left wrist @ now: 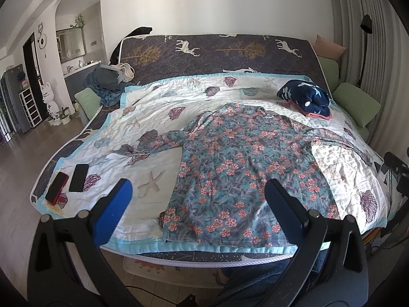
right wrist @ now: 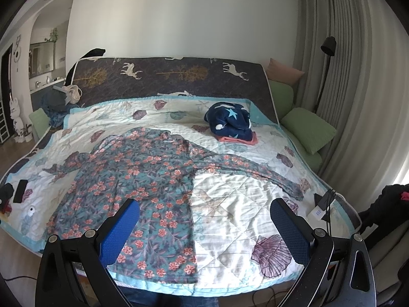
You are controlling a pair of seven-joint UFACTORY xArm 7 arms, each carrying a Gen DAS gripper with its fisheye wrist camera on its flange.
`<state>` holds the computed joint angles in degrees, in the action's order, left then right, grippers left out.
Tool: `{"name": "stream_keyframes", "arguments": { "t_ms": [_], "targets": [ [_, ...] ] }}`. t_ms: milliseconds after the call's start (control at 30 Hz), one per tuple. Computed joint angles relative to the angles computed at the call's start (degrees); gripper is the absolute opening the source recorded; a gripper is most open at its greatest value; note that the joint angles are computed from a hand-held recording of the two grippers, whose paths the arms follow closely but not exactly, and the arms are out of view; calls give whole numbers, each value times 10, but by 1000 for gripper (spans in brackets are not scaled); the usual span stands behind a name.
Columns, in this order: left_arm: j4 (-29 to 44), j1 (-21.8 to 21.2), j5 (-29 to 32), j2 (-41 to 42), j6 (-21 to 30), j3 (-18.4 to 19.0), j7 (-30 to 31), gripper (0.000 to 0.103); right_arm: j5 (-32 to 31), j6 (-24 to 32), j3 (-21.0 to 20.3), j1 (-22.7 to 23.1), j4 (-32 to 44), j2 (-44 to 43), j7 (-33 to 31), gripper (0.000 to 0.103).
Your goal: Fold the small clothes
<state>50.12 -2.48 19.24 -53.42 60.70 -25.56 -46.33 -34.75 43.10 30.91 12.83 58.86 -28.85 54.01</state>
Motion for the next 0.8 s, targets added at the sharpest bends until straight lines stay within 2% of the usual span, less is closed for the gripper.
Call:
{"name": "stream_keyframes", "arguments": {
  "t_ms": [233, 400, 500, 600, 633, 667, 700, 733, 800],
  "targets": [
    [32, 6, 14, 47, -18, -12, 13, 103, -8, 5, -5, -5, -9, -1, -2, 103],
    [77, -9, 35, 137, -77, -17, 47, 103, 8, -2, -38, -11, -28, -5, -3, 103],
    [105, -21, 67, 201, -147, -22, 77, 103, 19, -8, -66, -22, -42, -10, -15, 103],
    [113, -19, 154, 265, -286, -28, 110, 103, 70, -50, -123, -21, -66, -11, -36, 103],
    [115, -29, 208, 294, -340, -19, 106, 103, 100, -69, -147, -15, -73, -8, -51, 103],
    [130, -14, 239, 324, -369, -32, 116, 103, 138, -94, -178, -7, -83, -2, -71, 103],
    [156, -1, 250, 365, -374, -48, 138, 103, 169, -118, -199, -1, -91, 3, -90, 103],
    [183, -11, 245, 404, -372, -44, 163, 103, 207, -149, -230, 10, -102, 11, -120, 103],
    [234, -53, 173, 482, -387, -12, 251, 103, 250, -181, -254, 7, -109, 26, -145, 103]
  ]
}}
